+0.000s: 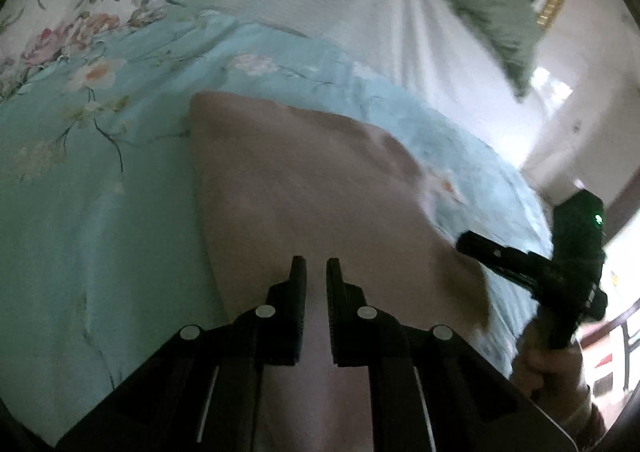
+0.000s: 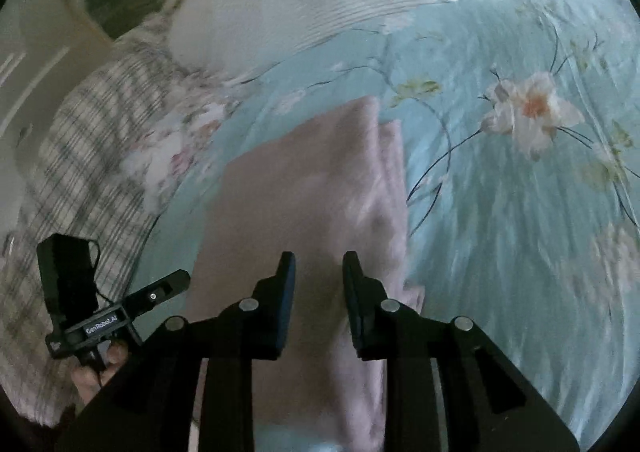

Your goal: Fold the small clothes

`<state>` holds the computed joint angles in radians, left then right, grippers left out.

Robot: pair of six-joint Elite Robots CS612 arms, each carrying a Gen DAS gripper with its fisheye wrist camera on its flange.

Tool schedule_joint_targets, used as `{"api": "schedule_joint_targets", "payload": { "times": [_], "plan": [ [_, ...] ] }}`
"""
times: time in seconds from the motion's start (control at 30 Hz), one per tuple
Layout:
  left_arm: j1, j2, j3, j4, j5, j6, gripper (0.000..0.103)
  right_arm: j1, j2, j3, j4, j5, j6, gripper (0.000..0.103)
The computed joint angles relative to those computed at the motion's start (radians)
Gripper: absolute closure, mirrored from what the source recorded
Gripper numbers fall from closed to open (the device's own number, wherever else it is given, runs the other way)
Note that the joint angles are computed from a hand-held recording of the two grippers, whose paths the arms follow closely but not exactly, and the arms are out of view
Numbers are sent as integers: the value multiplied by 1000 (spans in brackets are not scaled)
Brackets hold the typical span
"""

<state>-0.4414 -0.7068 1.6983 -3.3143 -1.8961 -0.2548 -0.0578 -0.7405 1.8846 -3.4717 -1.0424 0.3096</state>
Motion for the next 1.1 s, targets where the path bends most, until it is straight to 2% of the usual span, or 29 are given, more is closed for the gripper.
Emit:
{"api": "schedule_joint_targets", "payload": {
  "times": [0.1,0.17,0.2,0.27,0.3,0.33,0.37,0.5,0.63,0.73,0.87,0.93,1.0,1.03,1.1],
  "plan": [
    [-4,-29,85,-45,-59,46,94,3,-23,57,13,-7,-53,77],
    [-9,-38,118,-35,-74,76,94,11,-28,75,57,-65,-80,77],
    [-14,-40,136,-20,-76,98,94,12,-27,80,72,-85,-83,77],
    [-28,-39,156,9,-34,117,94,5,-11,89,64,-79,-68,77],
    [-31,-33,162,7,-24,115,95,4,-6,91,53,-87,-62,76],
    [-31,-25,169,-32,-30,98,94,8,-8,91,69,-121,-63,71],
    [-30,-23,171,-45,-31,88,94,6,-6,88,76,-114,-59,71],
    [-29,-25,169,-37,-35,66,94,6,-11,98,47,-130,-52,69],
    [-39,-29,174,-41,-2,56,94,15,-17,111,25,-165,-60,69],
    [-49,-38,180,-35,29,59,93,30,-24,110,35,-217,-79,65],
    [-51,-49,187,-20,44,53,91,53,-44,117,52,-321,-123,58],
    [-48,-57,195,-19,42,42,86,60,-55,127,51,-365,-135,54],
    [-44,-64,204,-24,32,34,66,56,-66,145,39,-374,-129,46],
    [-45,-70,213,-33,35,32,60,53,-72,155,32,-369,-120,40],
    [-61,-86,238,-56,109,40,30,49,-82,173,18,-366,-101,32]
  ]
}}
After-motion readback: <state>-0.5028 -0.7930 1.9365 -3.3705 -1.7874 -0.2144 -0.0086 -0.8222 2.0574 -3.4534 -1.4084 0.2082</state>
